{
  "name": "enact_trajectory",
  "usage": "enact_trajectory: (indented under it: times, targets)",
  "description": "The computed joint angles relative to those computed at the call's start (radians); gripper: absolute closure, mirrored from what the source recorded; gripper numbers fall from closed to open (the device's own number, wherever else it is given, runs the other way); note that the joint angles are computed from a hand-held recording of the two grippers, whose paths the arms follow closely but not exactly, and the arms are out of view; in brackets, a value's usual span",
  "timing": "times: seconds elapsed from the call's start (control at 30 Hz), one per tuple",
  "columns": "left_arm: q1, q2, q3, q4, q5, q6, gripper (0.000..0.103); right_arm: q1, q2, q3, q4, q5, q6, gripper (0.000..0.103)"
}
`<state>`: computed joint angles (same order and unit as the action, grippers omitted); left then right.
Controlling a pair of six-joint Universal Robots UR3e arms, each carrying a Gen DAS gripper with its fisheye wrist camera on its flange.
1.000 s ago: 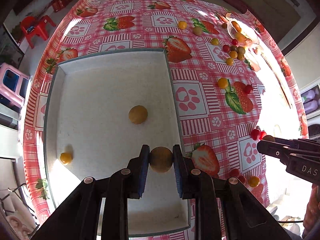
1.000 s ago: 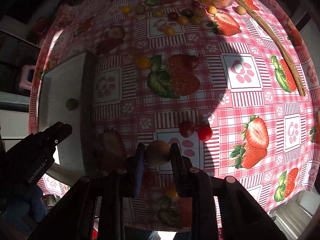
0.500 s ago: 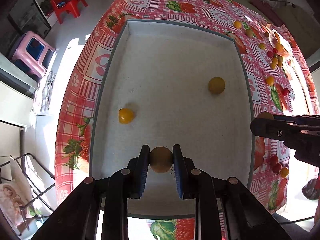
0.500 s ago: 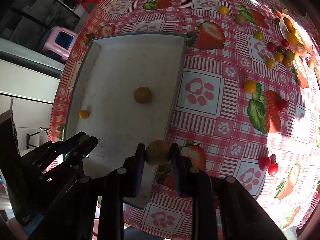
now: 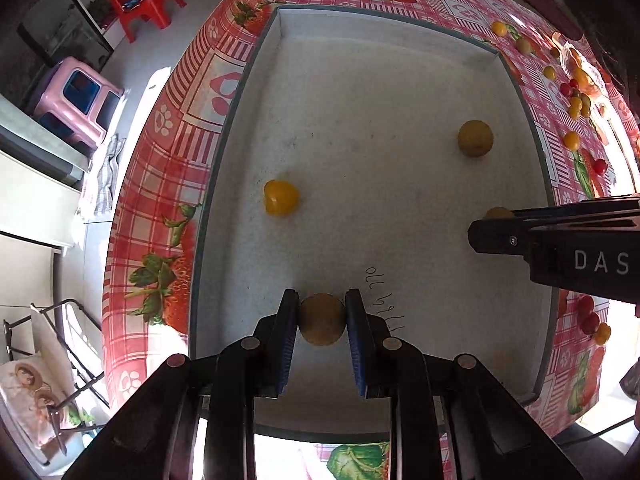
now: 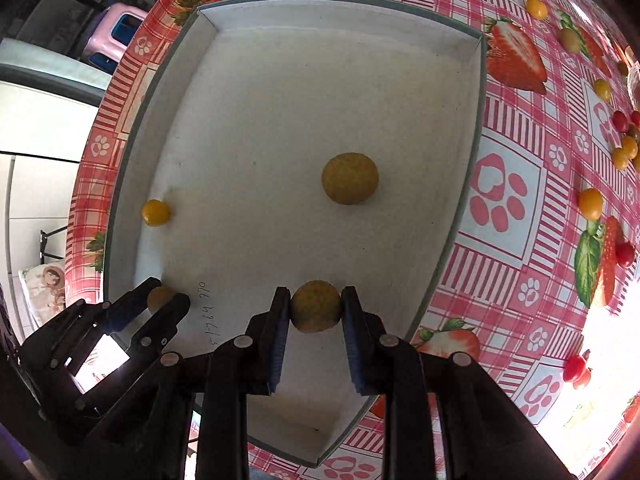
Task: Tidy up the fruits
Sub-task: 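Carry both fruits over the white tray and open both tools to release them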
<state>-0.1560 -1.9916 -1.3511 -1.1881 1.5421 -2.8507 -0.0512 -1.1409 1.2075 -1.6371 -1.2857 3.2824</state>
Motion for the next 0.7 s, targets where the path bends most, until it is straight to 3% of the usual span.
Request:
enact_trajectory:
  times: [0.03, 0.07, 0.1, 0.17, 0.23, 0.37, 0.47, 0.7]
  targets:
    - [-0.002, 0.001, -0.002, 0.003, 0.003, 0.001, 0.077, 0.003, 0.011, -0.007, 0.000, -0.002, 0.000, 0.074]
    - [-0.009, 0.002, -0.004, 0.008, 0.015, -0.002, 0.070, 0.008, 0.015, -0.009, -0.009, -0.004, 0.003, 0.074]
    - [-0.021, 0.000, -0.001, 0.007, 0.028, -0.011, 0.042, 0.010, 0.021, -0.017, -0.007, -0.003, -0.001, 0.072]
    - [-0.020, 0.023, -0.038, 0.052, 0.029, -0.015, 0.021, 0.016, 0.014, -0.005, -0.010, 0.021, -0.006, 0.062]
    - [-0.020, 0.023, -0.031, 0.041, 0.031, -0.008, 0.021, 0.031, 0.051, -0.053, 0.000, 0.004, -0.004, 0.035]
    - [-0.031, 0.012, -0.007, 0.016, 0.058, 0.000, 0.021, 0.033, 0.064, -0.084, 0.003, 0.011, 0.007, 0.033]
    - [-0.033, 0.010, 0.012, -0.008, 0.062, 0.005, 0.021, 0.017, 0.045, -0.086, -0.009, 0.038, 0.022, 0.023]
    - [-0.076, -0.002, 0.080, -0.040, 0.057, 0.033, 0.021, -0.040, -0.075, -0.028, -0.026, 0.069, 0.036, 0.023]
